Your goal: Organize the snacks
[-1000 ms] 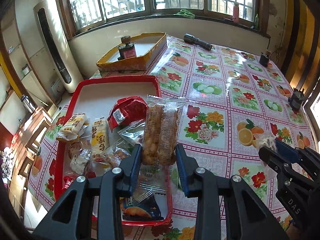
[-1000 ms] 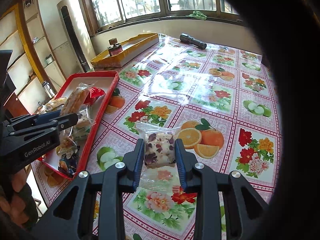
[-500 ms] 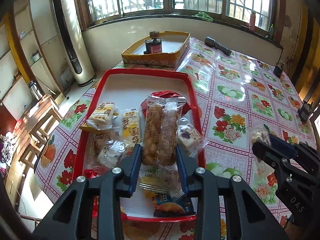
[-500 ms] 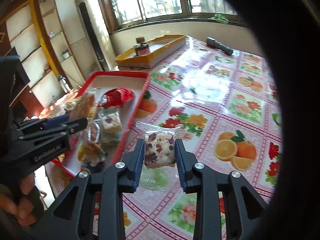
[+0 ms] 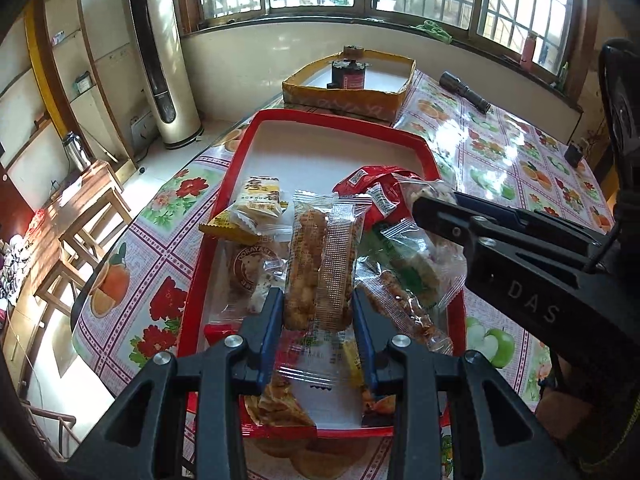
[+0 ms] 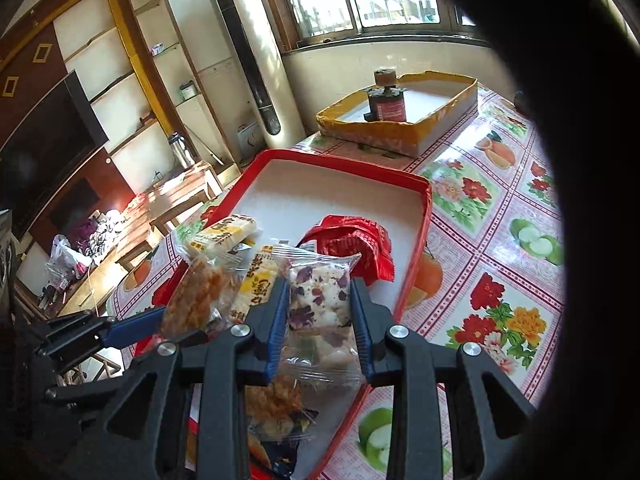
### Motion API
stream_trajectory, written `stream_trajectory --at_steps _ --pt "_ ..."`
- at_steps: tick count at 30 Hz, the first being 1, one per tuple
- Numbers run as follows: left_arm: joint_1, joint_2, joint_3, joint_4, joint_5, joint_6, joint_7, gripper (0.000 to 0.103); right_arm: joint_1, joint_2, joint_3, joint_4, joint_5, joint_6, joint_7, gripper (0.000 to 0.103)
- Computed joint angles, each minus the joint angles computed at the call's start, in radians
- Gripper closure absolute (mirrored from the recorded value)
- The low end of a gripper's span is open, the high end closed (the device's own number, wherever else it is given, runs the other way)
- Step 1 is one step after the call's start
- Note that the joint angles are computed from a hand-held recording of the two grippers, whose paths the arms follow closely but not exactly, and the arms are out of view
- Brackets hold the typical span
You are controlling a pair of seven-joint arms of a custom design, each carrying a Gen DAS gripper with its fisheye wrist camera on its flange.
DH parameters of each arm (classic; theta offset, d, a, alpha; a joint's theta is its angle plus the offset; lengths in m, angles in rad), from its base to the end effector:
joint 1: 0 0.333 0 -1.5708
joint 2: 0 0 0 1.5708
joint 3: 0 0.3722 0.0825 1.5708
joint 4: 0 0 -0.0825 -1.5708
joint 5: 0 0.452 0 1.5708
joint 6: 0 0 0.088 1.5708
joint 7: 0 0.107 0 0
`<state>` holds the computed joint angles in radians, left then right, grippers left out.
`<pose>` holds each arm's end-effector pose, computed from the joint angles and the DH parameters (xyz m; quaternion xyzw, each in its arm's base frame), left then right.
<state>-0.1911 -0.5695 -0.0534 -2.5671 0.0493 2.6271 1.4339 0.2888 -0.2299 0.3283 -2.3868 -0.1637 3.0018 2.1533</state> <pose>0.4345 -0.1120 0.5438 -0.6222 0.7186 -0.2372 0.2005 0.4430 0.3401 0.5189 -0.7102 0.5740 -0.1507 0.3788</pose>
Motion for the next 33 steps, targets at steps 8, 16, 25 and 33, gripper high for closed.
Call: stream_trajectory --at_steps 8,16,25,33 --pt "0.002 0.019 0.007 0.006 -0.012 -0.001 0.013 0.069 0.015 0.057 -0.015 0.046 -0.021 0.001 -0.001 0.07" --pt "0.016 0.044 -0.002 0.013 -0.008 0.003 0.004 0.069 0.042 0.101 -0.049 0.075 -0.034 0.01 -0.001 0.07" --pt "0.028 0.066 -0.012 0.02 0.008 0.019 -0.017 0.063 0.077 0.143 -0.092 0.107 -0.027 0.018 -0.029 0.07" --pt "0.041 0.063 -0.029 0.017 0.048 0.023 -0.044 0.042 0.133 0.152 -0.138 0.106 0.132 0.036 -0.197 0.064"
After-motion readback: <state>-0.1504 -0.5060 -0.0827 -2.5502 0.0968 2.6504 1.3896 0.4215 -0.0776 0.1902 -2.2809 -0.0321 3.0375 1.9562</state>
